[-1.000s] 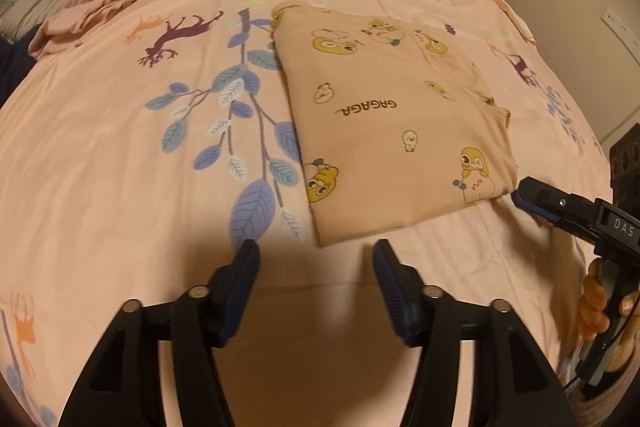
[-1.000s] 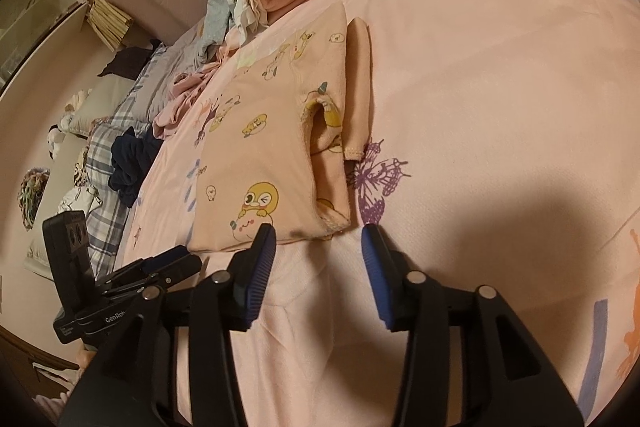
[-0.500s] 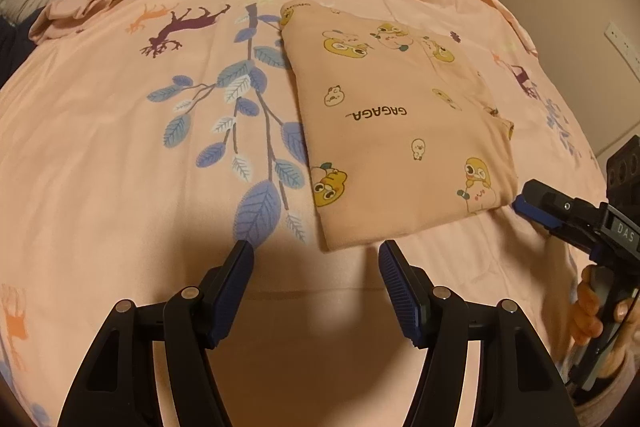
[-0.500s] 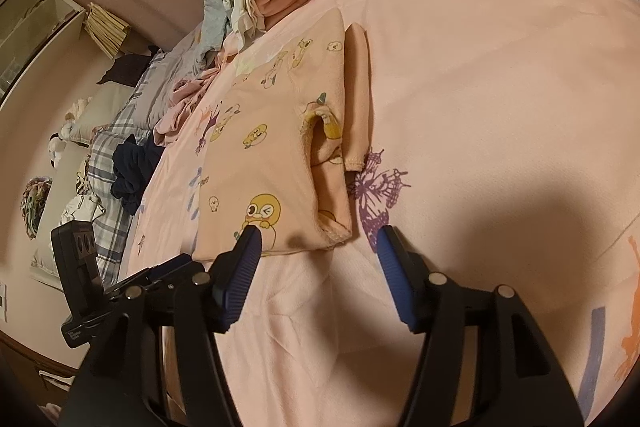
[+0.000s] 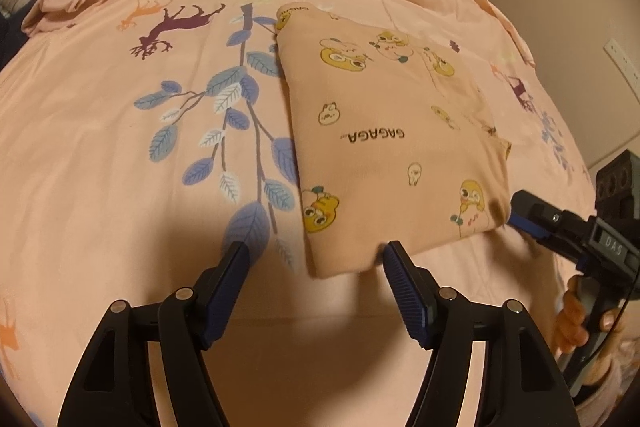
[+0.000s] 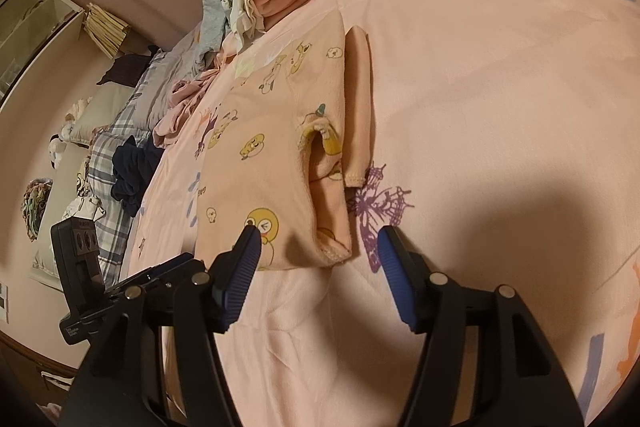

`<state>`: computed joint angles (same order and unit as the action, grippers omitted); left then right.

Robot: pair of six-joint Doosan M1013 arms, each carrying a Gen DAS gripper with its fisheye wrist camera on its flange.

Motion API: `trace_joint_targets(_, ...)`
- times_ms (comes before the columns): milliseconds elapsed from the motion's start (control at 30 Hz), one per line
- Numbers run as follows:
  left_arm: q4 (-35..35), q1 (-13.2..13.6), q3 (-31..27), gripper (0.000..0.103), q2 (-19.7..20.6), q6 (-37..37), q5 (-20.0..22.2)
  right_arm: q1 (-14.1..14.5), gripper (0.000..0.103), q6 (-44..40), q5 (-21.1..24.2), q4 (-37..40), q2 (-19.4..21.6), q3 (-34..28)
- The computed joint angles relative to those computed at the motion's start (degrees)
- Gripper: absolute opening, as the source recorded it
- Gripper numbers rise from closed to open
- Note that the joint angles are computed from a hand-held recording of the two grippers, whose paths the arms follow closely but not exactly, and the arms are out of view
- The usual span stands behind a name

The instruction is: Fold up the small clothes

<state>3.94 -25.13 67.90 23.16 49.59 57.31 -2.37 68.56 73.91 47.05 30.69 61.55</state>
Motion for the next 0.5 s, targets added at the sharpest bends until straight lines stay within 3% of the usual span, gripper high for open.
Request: trace_joint_targets(500, -7.55, 2.33, -1.75, 0.070, 1.55, 3.32, -1.96, 0.27, 0.064, 0.88, 1.05, -0.06, 1.73, -2.58)
